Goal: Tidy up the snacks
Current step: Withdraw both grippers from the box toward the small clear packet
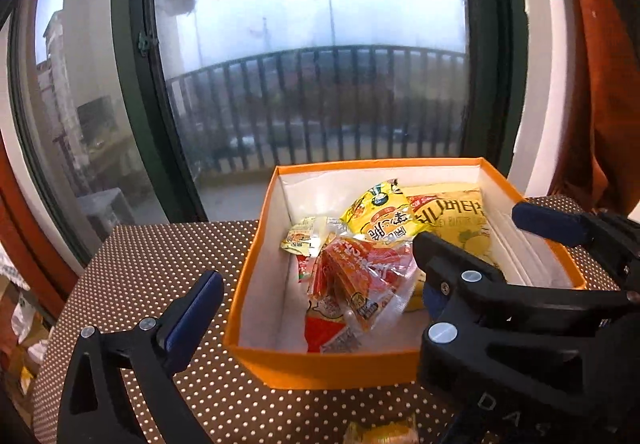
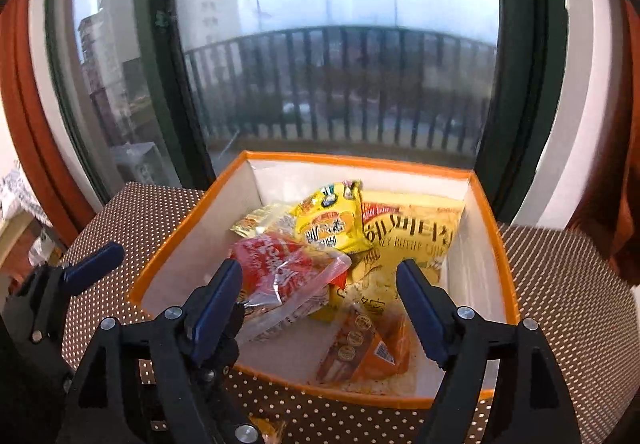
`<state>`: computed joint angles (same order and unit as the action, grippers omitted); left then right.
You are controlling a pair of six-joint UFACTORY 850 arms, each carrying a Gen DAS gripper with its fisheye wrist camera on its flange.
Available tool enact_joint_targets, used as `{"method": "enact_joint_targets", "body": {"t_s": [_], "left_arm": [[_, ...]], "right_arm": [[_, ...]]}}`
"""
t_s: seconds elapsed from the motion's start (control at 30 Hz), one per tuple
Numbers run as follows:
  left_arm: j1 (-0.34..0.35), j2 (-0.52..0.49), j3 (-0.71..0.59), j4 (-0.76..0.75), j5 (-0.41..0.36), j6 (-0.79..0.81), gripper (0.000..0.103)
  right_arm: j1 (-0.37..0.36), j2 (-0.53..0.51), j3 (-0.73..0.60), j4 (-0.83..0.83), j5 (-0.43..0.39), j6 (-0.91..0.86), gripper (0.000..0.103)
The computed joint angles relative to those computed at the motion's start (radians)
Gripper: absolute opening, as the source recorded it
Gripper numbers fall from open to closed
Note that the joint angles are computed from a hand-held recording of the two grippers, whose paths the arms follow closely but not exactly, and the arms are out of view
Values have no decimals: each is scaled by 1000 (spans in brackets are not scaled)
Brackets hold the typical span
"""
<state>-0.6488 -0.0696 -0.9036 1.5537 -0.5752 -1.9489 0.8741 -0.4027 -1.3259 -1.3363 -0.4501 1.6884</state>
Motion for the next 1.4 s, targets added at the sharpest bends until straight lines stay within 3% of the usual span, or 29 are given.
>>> {"method": "enact_joint_targets", "body": {"t_s": [0.37, 0.67, 0.87, 1.17, 1.4], "left_arm": [[-96, 131, 105, 27, -65, -26, 102], [-162, 142, 152, 65, -47, -71, 102], [-202, 129, 183, 65, -81, -80, 102], [-169, 121, 236, 115, -9, -153, 102], [-130, 73, 242, 73, -9, -136, 102]], "right_arm": [[73, 108, 109, -136, -79, 104, 88], [111, 154, 190, -110, -122, 101, 89], [123, 163, 249, -158, -106, 200, 89], [126, 138, 288, -219, -49, 344, 89], [121, 79, 268, -203, -42, 357, 89]]}}
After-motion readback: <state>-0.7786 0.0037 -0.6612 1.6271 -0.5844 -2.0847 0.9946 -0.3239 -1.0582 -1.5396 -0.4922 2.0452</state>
